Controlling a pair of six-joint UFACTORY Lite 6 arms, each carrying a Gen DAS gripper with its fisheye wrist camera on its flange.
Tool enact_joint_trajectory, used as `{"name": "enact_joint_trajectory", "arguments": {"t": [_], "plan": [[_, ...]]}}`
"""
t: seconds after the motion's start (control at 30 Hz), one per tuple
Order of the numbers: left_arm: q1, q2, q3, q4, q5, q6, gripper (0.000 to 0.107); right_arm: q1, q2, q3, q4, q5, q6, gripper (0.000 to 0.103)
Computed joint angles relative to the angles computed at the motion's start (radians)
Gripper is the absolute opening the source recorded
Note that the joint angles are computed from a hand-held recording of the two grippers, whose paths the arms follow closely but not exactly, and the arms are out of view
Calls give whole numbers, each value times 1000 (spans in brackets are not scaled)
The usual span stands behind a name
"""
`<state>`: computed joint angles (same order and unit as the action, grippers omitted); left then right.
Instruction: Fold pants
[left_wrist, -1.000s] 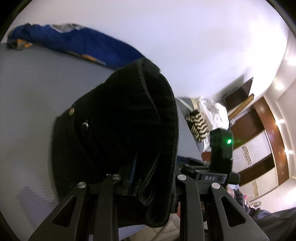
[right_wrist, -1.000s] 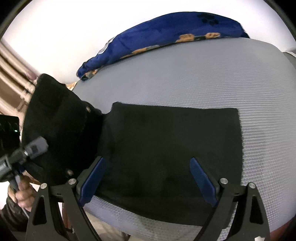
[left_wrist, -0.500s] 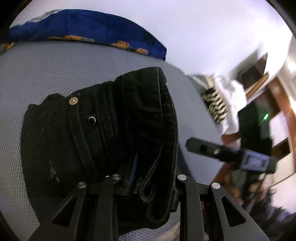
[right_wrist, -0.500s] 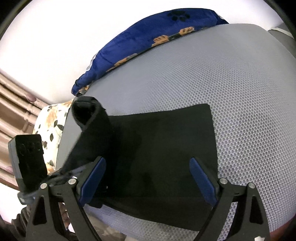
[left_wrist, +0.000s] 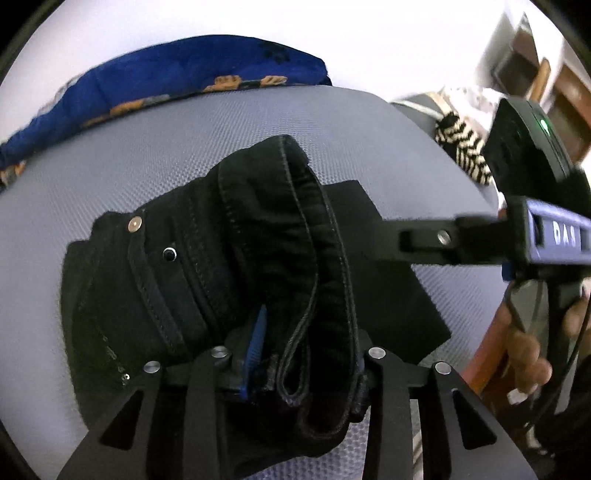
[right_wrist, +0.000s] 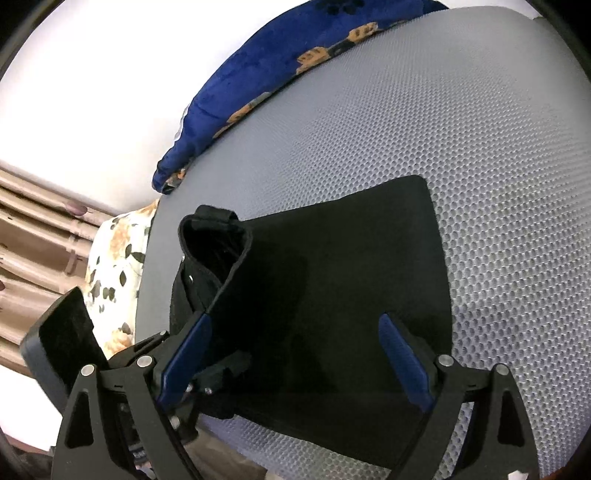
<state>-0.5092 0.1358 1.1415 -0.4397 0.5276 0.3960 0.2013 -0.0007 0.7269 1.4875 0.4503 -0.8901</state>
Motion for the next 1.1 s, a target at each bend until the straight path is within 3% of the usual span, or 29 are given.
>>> {"name": "enact_joint_trajectory", "arguments": {"t": [0.27, 0.33, 0.37, 0.4, 0.47, 0.57, 0.7, 0.77, 0.87, 0.9, 1.0, 1.1], "plan": [[-73, -12, -6, 223, -32, -214, 47, -7, 46, 19, 43, 13, -30, 90], [-109, -4, 10, 358, -32, -343, 54, -13, 45, 16, 47, 15, -36, 90], [-121, -17, 6, 373, -34, -352, 66, -18, 38, 9, 59, 16, -49, 90], [-123, -37, -8, 347, -44, -326, 77, -21, 32, 2, 69, 18, -59, 90], [-130, -77, -30, 291, -58, -259, 81, -30, 21, -12, 80, 22, -71, 90], [-108, -117, -46, 192, -54, -160, 82, -34, 10, -24, 73, 21, -71, 90], [75, -134, -40, -102, 84, 60, 82, -39, -19, -41, 54, 40, -72, 90], [157, -159, -55, -166, 117, 110, 82, -33, -42, -57, 60, 54, -90, 83], [296, -199, -79, -197, 141, 157, 82, -35, -15, -44, 111, 126, -162, 54], [332, -202, -81, -193, 144, 165, 82, -31, 7, -29, 111, 138, -163, 50], [415, -194, -84, -149, 128, 154, 82, 4, 86, 19, 111, 95, -156, 48], [470, -164, -84, -147, 119, 167, 82, 27, 165, 63, 142, 126, -179, 38]]}}
